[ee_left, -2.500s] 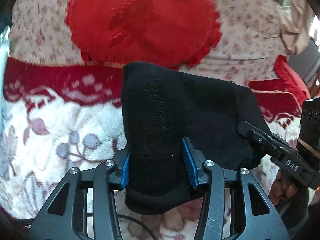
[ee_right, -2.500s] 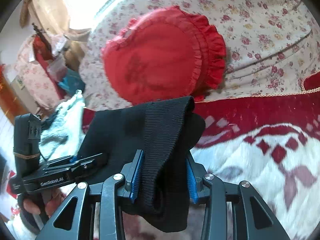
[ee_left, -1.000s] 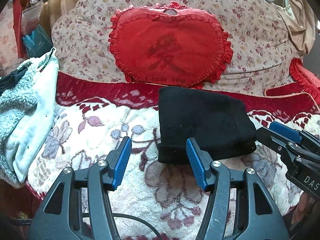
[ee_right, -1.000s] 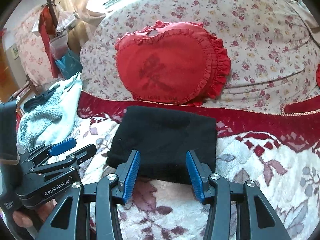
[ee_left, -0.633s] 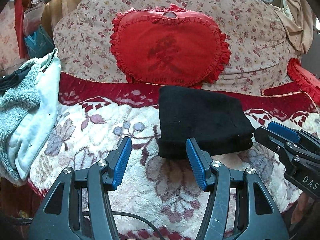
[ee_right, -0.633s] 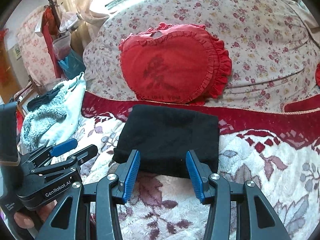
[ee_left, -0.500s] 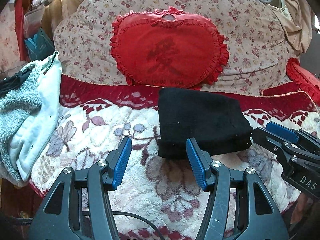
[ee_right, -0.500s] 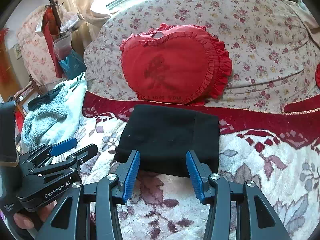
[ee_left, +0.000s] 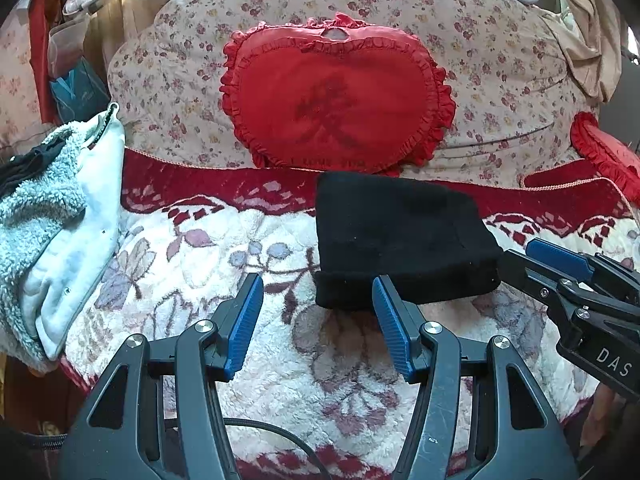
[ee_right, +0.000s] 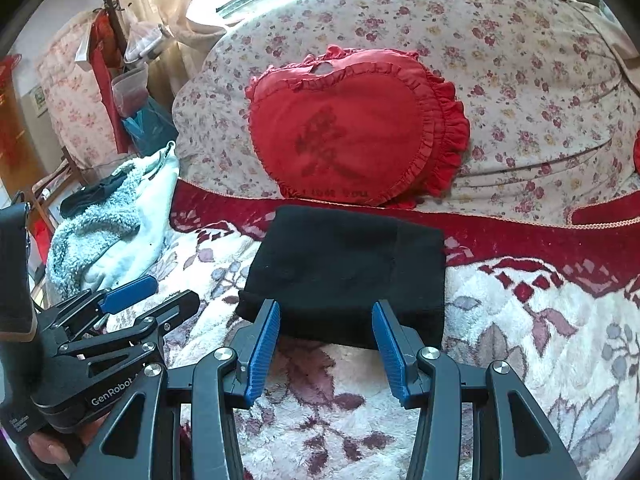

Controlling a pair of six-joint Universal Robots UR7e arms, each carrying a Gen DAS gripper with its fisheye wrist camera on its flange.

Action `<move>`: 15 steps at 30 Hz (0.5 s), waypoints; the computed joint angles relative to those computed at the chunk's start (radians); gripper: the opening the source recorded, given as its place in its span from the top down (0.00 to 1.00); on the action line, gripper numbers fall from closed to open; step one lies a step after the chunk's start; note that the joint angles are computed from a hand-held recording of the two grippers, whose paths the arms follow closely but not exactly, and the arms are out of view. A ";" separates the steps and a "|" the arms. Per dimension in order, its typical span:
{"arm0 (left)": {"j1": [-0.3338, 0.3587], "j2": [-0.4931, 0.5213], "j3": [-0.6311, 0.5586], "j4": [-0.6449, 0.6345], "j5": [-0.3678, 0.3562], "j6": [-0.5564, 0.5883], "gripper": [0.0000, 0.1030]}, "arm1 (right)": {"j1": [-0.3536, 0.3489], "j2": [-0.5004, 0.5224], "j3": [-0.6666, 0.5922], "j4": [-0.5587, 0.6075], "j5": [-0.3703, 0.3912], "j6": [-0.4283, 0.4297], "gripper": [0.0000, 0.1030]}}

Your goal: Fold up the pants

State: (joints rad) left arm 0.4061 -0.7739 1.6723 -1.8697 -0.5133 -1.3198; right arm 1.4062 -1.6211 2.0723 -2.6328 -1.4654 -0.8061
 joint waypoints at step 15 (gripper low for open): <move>0.005 0.002 0.001 -0.007 -0.017 0.002 0.45 | 0.005 0.009 -0.001 0.005 -0.015 0.005 0.55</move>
State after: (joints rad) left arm 0.4115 -0.7721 1.6730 -1.8772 -0.5308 -1.3174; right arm 1.4115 -1.6117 2.0712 -2.6280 -1.4806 -0.8009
